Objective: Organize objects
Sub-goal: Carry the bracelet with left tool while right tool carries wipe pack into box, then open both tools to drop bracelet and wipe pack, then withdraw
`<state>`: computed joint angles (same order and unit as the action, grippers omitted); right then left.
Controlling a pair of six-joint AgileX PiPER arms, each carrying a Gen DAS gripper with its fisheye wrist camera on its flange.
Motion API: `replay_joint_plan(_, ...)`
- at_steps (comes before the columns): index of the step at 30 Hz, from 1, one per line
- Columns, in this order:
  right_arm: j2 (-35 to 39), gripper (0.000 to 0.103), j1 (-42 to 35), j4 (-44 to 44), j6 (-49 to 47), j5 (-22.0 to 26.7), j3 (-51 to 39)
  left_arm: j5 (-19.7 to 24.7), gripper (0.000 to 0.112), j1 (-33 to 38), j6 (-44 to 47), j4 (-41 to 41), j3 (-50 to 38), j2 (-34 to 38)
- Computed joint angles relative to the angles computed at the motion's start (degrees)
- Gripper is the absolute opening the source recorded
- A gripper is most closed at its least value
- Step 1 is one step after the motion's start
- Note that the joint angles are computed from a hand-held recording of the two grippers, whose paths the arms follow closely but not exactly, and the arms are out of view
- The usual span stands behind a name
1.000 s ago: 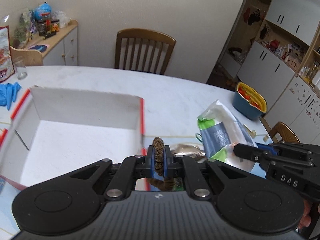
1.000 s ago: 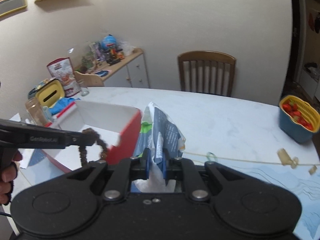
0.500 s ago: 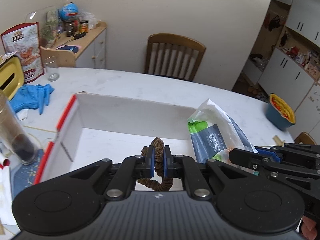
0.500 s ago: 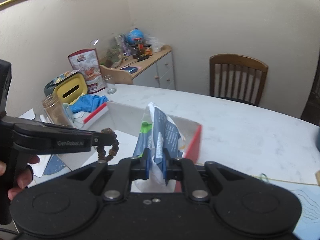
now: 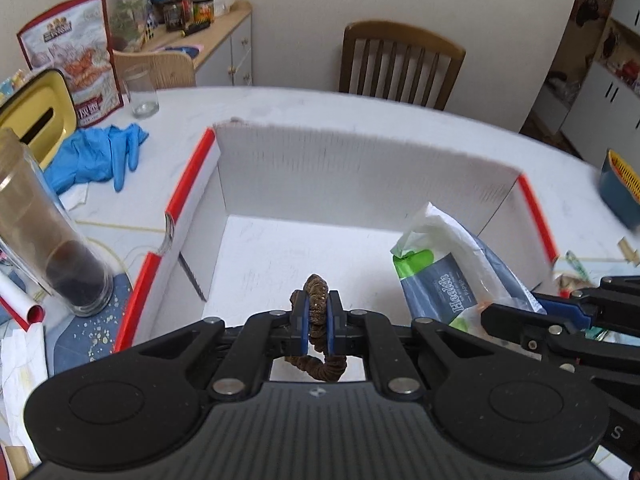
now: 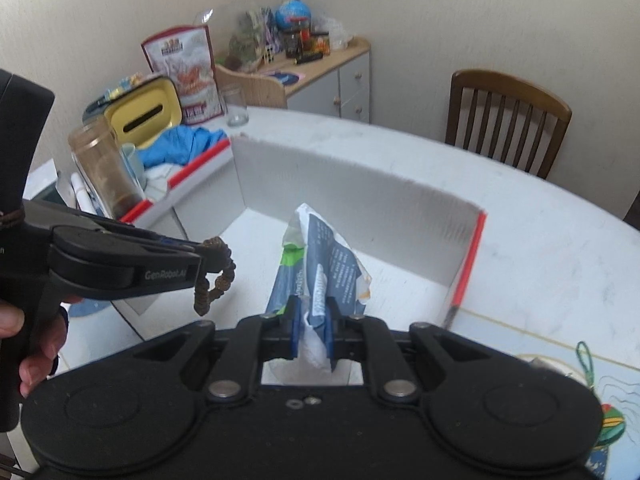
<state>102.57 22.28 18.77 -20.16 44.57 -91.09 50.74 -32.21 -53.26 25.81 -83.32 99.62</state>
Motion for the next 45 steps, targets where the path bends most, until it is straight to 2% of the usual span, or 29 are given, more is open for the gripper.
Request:
replay_joint_plan(12, 4.7, 0.011, 2.6, -5.5, 4.7, 2.0, -2.9, -0.4, 0.008, 2.9, 5.6, -5.1, -0.7, 2.8)
replay_joint_plan(23, 6.6, 0.020, 3.6, -6.8, 7.1, 3.6, -4.8, 0.3, 0.008, 3.3, 8.6, -7.7, -0.8, 3.5)
replay_joint_plan(33, 2.6, 0.027, 2.2, -5.3, 6.1, 1.6, -1.4, -0.5, 0.012, 3.1, 8.2, -8.4, 0.5, 2.5)
replay_joint_plan(45, -5.8, 0.041, -3.7, 4.3, -1.6, 0.6, 4.2, 0.0, 0.022, -0.6, 2.6, -4.6, 1.1, -1.1)
